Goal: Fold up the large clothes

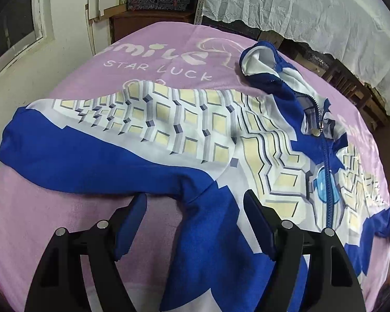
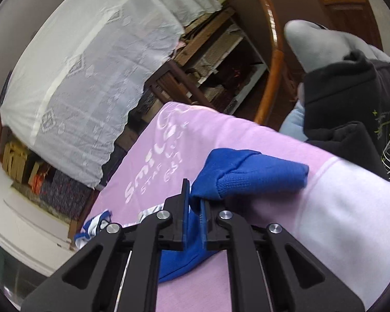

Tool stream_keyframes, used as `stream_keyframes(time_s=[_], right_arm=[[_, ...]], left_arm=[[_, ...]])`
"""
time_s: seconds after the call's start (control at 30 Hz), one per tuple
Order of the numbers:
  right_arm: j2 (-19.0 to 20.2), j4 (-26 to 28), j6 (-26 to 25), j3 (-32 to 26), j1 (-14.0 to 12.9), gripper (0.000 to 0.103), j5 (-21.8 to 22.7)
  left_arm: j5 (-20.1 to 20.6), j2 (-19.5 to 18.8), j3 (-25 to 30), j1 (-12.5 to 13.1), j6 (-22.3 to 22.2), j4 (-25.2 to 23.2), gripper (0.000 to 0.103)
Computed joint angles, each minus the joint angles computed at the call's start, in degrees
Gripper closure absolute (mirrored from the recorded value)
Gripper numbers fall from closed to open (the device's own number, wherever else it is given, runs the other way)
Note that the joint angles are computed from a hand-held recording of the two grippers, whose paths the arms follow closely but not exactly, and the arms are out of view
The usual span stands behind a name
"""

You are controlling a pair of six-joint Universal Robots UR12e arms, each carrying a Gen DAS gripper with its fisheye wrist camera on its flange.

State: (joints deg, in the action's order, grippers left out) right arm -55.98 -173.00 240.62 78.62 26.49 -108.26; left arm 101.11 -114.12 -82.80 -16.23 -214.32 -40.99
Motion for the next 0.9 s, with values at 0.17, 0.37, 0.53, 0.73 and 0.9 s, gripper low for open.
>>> stream_keyframes(time_s=[0.17, 0.37, 0.53, 0.73, 0.9], right_arm=[[1.97, 2.38, -4.74, -4.98, 1.74, 0.097, 1.92], [6.16, 8.33, -12.81, -14.1, 4.15, 0.097, 6.9], [10.75, 17.73, -20.68, -22.98, 5.88, 0.097, 13.68], [13.88, 30.75, -25.93, -28.38, 6.27, 0.087, 22.26], [9.61, 23.8, -26.21, -21.0, 5.07, 0.064, 28.18]], left_arm=[[-0.97, 0.35, -0.35, -0.29, 1.22, 2.09, 0.026], [-0.14, 0.47, -0.36, -0.72, 2.02, 2.96, 0.026], [-1.95, 0.54, -0.45, -0.28, 1.33, 2.56, 0.026], [-1.85, 0.02, 0.17, -0.6, 2.57, 1.59, 0.026], [-1.11, -0.37, 0.58, -1.05, 3.97, 1.19, 0.026]])
